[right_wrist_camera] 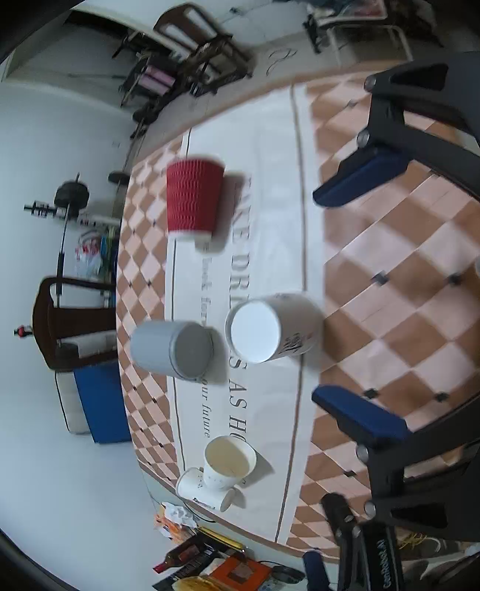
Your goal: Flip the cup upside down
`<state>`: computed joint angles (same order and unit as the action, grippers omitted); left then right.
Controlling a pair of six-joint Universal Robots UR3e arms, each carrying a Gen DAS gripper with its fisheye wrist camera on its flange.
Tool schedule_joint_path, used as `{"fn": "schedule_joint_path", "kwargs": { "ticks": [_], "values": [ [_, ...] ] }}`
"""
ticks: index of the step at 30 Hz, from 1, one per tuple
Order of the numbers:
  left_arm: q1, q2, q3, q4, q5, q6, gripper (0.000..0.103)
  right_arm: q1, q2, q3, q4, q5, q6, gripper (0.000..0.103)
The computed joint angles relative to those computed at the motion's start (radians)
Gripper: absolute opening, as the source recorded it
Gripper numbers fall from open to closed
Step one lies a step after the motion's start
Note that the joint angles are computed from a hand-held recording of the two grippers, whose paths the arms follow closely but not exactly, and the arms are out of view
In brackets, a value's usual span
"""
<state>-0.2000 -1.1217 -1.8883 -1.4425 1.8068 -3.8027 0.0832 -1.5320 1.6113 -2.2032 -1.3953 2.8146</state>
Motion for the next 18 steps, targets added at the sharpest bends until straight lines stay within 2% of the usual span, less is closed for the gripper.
{"fn": "schedule_joint_path", "kwargs": {
  "ticks": [3,8,14,18],
  "values": [
    [-0.013,0.049,0.104,-0.102,0.023,0.013,0.103,-0.030,-0.122,-0.047,0.144,-0.027,-0.007,0.102],
    [-0.189,-0.026,0.415,-0.301,0.127,-0.114,0.103,-0.106,-0.246,-0.243,0.427,-0.010,-0.039,0.102],
    [-0.395,-0.198,0.848,-0.575,0.265,-0.288,0.103,-0.216,-0.268,-0.614,0.778,0.045,-0.106,0.102],
    [-0.502,-0.318,1.129,-0.766,0.342,-0.388,0.103,-0.325,-0.200,-0.939,1.057,0.117,-0.162,0.102]
  ]
}}
